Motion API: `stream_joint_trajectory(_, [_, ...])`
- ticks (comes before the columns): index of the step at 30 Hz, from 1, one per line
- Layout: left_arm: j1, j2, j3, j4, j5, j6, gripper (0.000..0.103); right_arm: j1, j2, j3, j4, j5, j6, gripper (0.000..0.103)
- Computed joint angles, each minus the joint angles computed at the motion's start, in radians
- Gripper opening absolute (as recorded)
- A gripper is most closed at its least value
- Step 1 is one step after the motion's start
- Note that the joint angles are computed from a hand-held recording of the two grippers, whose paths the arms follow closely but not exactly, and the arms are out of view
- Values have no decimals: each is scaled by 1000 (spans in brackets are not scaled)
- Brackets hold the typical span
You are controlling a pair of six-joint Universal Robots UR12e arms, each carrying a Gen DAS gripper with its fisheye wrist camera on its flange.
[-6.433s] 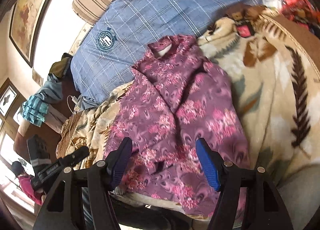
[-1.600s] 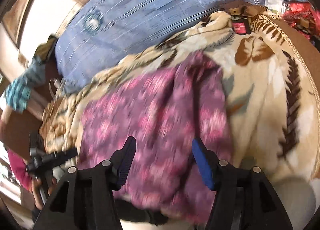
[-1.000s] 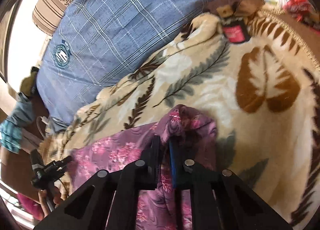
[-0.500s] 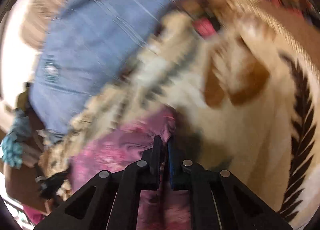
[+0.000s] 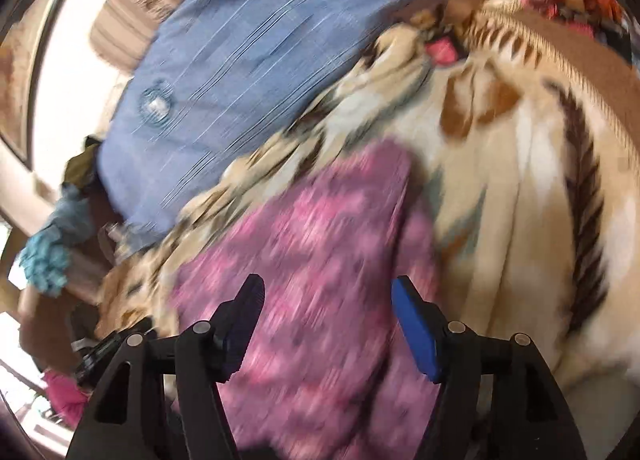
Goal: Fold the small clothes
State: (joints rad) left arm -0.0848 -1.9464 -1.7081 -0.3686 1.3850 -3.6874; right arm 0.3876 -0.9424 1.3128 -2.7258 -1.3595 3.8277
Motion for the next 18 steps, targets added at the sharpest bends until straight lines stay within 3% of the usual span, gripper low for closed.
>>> stream_joint_trajectory(3, [-23,17,-31,0,-52,27,63,14,-24,45,26,53,20,66])
stream_joint_trajectory(5, [-43,14,-20,-51,-36,52,63,34,-28,36,137,23,-16,63])
stream_joint_trajectory(7, [-55,3,-7,-99,-31,49,63,48,-23,30,189,-15,-32,50])
stream_joint_trajectory(9, [-55,-6,-4,-112,-58,38,63,41,-17,37,171,31,-29,43])
stream_joint_trajectory(11, [-54,-8,-4,-119,-48,20,63,44,-7,22,214,13,-43,30])
stream_joint_trajectory(14, [-30,-3,-33,-58,-120,-47,59,49,-6,18,237,6,-64,12])
stream_joint_trajectory(18, [-16,-12,-31,-67,-218,-65,54,58,-13,12,239,-14,-106,11])
